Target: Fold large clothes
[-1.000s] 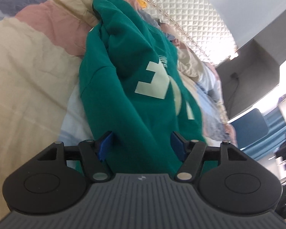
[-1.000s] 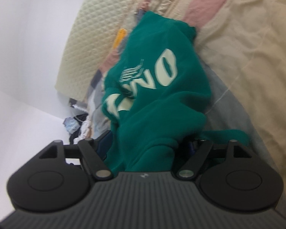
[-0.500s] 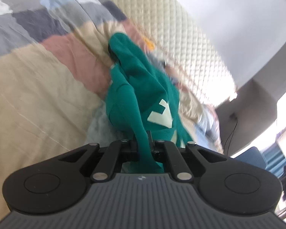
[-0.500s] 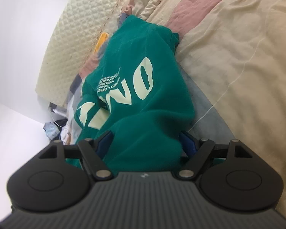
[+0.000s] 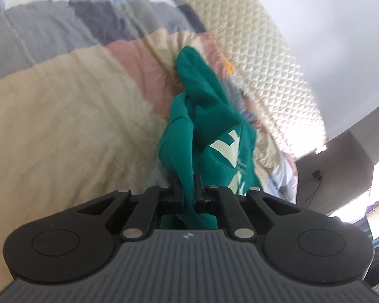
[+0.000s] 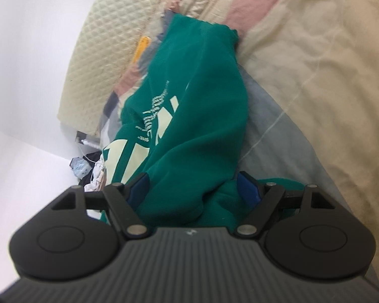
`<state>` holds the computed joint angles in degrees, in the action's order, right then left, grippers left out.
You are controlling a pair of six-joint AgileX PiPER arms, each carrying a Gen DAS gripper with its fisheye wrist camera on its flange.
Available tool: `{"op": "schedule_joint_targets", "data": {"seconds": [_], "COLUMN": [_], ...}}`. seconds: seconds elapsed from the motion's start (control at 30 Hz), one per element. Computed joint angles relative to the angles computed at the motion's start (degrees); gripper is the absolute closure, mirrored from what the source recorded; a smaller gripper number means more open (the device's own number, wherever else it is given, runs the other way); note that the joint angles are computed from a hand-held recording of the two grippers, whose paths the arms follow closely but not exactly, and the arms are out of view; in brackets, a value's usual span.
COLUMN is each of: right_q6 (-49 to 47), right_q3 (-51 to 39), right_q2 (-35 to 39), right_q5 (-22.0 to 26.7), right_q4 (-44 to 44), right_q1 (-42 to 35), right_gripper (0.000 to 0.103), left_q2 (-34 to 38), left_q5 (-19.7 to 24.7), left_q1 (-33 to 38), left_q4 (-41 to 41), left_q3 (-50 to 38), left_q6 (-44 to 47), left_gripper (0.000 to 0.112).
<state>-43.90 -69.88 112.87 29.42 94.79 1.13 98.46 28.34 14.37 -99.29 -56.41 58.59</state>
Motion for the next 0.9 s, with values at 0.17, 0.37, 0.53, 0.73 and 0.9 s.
{"op": "schedule_joint_targets", "data": {"seconds": [0.17,0.37,0.53,0.73,0.9], "right_q6": [4.3,12.4,21.0,22.0,15.1], "right_q3": [-4.8,-12.1,-18.2,-21.2,-20.7], "right_q2": [3.7,9.0,12.5,15.5,14.7], "right_q5": [-0.1,2.0,2.7,3.3,4.5], "right_q4": [-3.5,-10.7,-19.7,-19.9,-15.7], "right_q1": [0.1,0.8,2.0,2.6,2.3], "right_gripper": [0.013,0.012,0.012,0.024,0.075], "left_q2": [1.9,4.3,6.9,7.8,8.5], "left_q5": [-0.6,-0.8,-1.1,-0.6,-0.3], "left_q1": [0.2,-1.1,-3.0,-3.6,-4.3], "left_q4": [4.2,11.2,15.2,12.2,11.8], "left_q3": [-0.7,-2.6,-4.2,-4.2,-5.0], "left_q6": [-7.2,-14.1,-17.8,-15.1,-14.5], "left_gripper": [0.073,0.052,0.05,0.05,0.05]}}
